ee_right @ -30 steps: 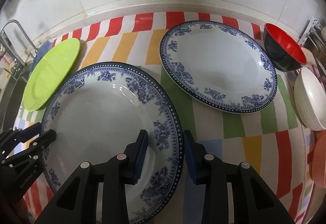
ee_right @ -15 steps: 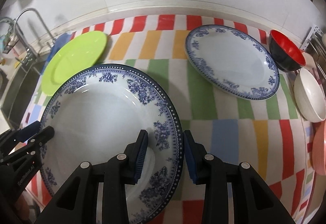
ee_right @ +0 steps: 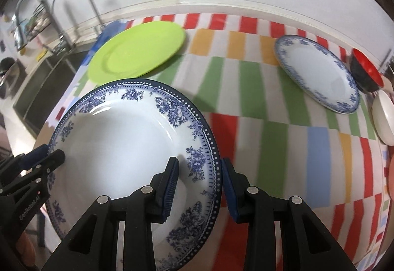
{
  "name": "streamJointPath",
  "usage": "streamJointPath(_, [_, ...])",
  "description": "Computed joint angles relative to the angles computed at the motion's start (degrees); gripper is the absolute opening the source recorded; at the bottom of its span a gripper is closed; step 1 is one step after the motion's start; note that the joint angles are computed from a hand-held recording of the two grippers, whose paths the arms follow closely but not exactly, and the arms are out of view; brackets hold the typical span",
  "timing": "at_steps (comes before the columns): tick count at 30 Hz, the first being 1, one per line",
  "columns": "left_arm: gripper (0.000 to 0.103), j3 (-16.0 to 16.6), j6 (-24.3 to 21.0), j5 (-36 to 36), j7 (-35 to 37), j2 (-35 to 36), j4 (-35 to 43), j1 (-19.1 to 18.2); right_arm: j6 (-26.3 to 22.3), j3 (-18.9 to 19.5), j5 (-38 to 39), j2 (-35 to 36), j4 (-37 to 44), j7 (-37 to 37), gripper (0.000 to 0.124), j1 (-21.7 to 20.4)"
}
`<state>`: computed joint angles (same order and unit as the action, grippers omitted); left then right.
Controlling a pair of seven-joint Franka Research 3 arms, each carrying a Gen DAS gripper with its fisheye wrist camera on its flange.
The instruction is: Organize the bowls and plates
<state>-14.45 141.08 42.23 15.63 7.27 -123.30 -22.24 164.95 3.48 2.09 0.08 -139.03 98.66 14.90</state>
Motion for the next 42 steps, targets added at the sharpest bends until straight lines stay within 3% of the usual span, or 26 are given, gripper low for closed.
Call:
streamJointPath(10, [0.034, 0.33, 2.05, 0.88, -5.05, -4.57, -7.52, 2.48, 0.43, 1.33, -0.84, 2.06, 0.87, 1.0, 0.036, 3.1])
streamJointPath(38, [0.035, 0.9, 3.36, -0.94, -4.16, -2.13, -7.78, 3.5, -0.69, -0.09, -4.96, 6.18, 3.93, 3.24, 0.039, 5.84])
streamJointPath(42, [0.051, 0.78, 1.14, 2.01, -6.67, -3.67, -7.86, 3.16, -1.28, -0.7, -6.73, 6.12, 4.32, 4.29, 0.042, 6.25])
